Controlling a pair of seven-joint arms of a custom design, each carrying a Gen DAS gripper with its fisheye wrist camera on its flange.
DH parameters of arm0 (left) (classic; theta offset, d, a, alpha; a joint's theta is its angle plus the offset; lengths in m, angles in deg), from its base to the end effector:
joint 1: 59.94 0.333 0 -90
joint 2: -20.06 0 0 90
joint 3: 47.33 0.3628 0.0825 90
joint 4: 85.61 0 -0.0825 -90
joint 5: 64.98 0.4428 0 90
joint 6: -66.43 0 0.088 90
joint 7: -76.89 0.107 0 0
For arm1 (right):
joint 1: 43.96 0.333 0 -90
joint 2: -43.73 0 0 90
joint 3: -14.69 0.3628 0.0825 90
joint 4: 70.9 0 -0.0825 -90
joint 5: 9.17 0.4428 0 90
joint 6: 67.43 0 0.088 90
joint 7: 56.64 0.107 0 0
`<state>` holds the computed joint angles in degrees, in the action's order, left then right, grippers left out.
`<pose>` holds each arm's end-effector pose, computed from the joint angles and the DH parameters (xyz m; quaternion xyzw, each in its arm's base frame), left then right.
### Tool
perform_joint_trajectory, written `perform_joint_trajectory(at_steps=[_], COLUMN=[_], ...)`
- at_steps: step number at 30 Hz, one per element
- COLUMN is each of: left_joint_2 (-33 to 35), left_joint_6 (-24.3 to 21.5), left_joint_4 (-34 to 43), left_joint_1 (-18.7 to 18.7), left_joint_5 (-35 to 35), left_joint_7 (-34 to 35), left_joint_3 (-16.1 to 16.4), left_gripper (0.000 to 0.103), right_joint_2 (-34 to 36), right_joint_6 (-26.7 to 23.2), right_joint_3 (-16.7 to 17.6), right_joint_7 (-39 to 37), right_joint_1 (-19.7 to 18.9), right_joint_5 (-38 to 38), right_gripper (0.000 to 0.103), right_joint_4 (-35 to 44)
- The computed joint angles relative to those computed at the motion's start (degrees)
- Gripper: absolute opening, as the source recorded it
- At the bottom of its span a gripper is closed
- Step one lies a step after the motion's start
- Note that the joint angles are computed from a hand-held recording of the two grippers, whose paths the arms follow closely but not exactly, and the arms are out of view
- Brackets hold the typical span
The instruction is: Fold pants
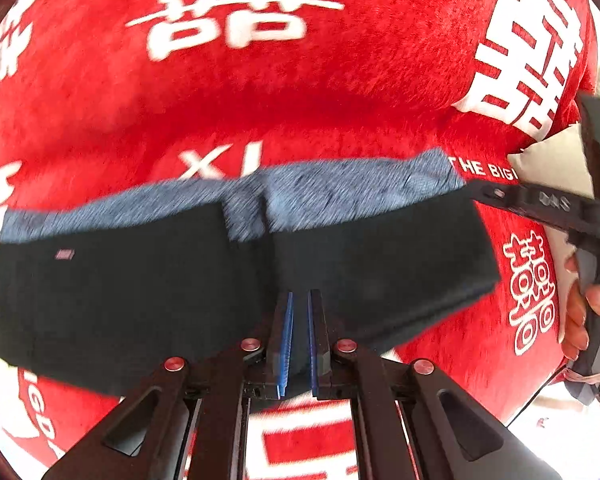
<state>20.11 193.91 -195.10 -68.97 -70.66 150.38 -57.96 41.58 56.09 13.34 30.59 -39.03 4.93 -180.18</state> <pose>0.6058 -0.2197 0.5508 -0.6953 0.7002 -0.1586 0.0316 0.6294 0.0491 0.5704 -0.6969 0.6942 -0.0200 0.1789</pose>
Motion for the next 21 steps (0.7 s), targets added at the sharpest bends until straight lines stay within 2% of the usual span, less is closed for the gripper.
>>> perform_joint_trajectory(at_steps=[5, 9, 11, 16, 21], left_joint_2=[4.9, 5.0, 5.1, 4.7, 3.5], left_joint_6=[-0.7, -0.1, 0.1, 0.8, 0.8], left_joint_4=[2.9, 1.6, 1.8, 1.5, 0.5], left_joint_1=[-0.7, -0.6, -0.7, -0.8, -0.9], left_joint_5=[3.3, 3.4, 4.1, 4.3, 4.5], left_joint_7=[-3.0, -4.2, -4.6, -5.2, -5.4], left_joint_3=[-0.7, -1.0, -1.1, -1.1, -1.2], left_gripper=[0.007, 0.007, 0.007, 0.007, 0.007], right_joint_2=[6.8, 9.6, 9.5, 8.3, 3.6], right_joint_6=[-1.6, -3.6, -2.2, -2.9, -4.1], right_joint_3=[0.5, 0.5, 0.3, 0.1, 0.3], right_joint_7=[-1.1, -2.4, -3.0, -3.2, -4.9], right_joint_1=[0.8, 1.7, 1.7, 1.3, 1.2], right_joint_5=[-0.8, -5.0, -5.4, -3.5, -3.4], right_gripper=[0.024, 0.02, 0.014, 0.017, 0.018], right_joint_4=[6.4, 7.8, 6.8, 6.6, 3.3])
